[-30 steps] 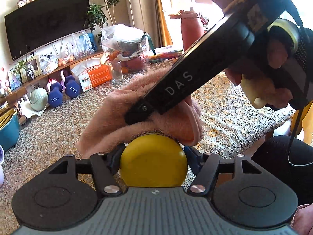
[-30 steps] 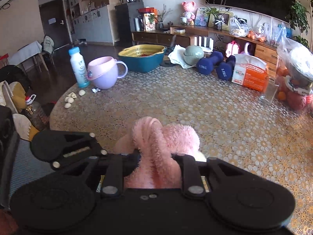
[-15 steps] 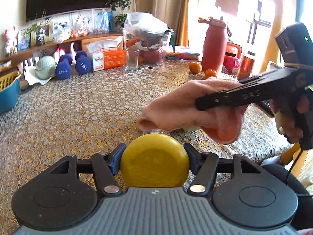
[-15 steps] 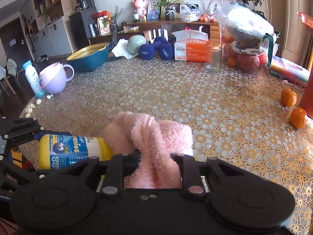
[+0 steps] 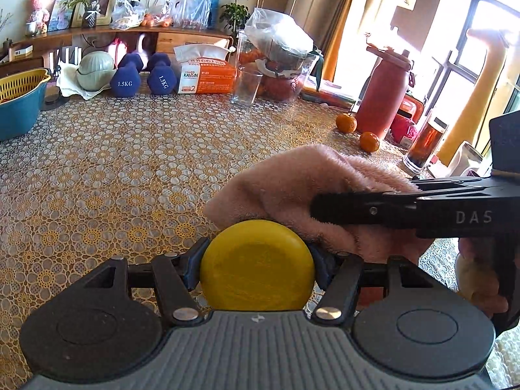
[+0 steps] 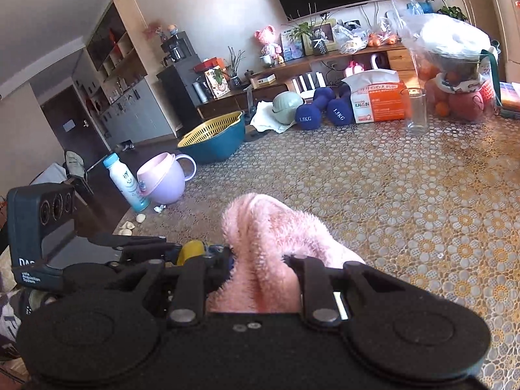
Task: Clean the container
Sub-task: 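Wipe around the bottle body with the towel in the right gripper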
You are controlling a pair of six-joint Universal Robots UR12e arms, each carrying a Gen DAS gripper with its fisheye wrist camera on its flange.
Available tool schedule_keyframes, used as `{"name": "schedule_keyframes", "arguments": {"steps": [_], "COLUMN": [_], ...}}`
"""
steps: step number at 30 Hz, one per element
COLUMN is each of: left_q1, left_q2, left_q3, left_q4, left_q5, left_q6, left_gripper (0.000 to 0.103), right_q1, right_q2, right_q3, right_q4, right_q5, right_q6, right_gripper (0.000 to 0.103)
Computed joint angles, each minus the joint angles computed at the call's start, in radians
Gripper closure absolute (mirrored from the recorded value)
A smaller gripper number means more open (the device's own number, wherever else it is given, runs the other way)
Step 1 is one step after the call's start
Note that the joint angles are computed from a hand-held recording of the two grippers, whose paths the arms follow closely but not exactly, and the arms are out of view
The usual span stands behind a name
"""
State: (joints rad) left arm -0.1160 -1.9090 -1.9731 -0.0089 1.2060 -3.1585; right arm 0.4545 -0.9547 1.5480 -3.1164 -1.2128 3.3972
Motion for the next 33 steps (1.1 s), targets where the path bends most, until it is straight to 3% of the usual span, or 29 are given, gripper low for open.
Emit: {"name": "schedule_keyframes", "arguments": {"steps": [4,9,17,20,23,27,30,33], "left_q1": [0.014,0.023,0.038,0.047,0.059,0.056,0.047,0.041], "left_q2": [-0.002,-0.003,0.000,0.003,0.005,0.007,0.009,0.010], "left_q3": [-0.005,-0.017,-0.034,-0.046,-0.057,-0.073,-0.086,-0.097], "left_q4": [0.004,0.026,0.038,0.048,0.052,0.073,0.089,0.099], "left_q5": [-0.038,-0.058,-0.087,-0.092,-0.105,-0.092,-0.073,-0.059], "left_q6": [0.008,0.018,0.008,-0.006,-0.024,-0.009,0.020,0.043], "left_gripper": [0.040,0.040,0.040,0.040,0.040,0.040,0.040,0.040], "right_q1": [-0.012,-0.003,0.046,0.055,0.052,0.043,0.049,0.068], "right_q2": [0.021,0.039,0.032,0.011,-0.013,-0.024,-0.014,0.002], "right_q3": [-0.021,-0.046,-0.063,-0.033,-0.003,0.005,-0.022,-0.056], "right_q4": [0.013,0.053,0.143,0.118,0.098,0.050,0.069,0.135], "right_q5": [0.048,0.005,-0.271,-0.319,-0.288,-0.146,-0.071,-0.108], "right_q6": [0.061,0.049,-0.103,-0.116,-0.089,-0.062,-0.075,-0.126], "right_gripper": [0.082,0.081,0.082,0.082,0.082,0.082,0.082,0.082]}}
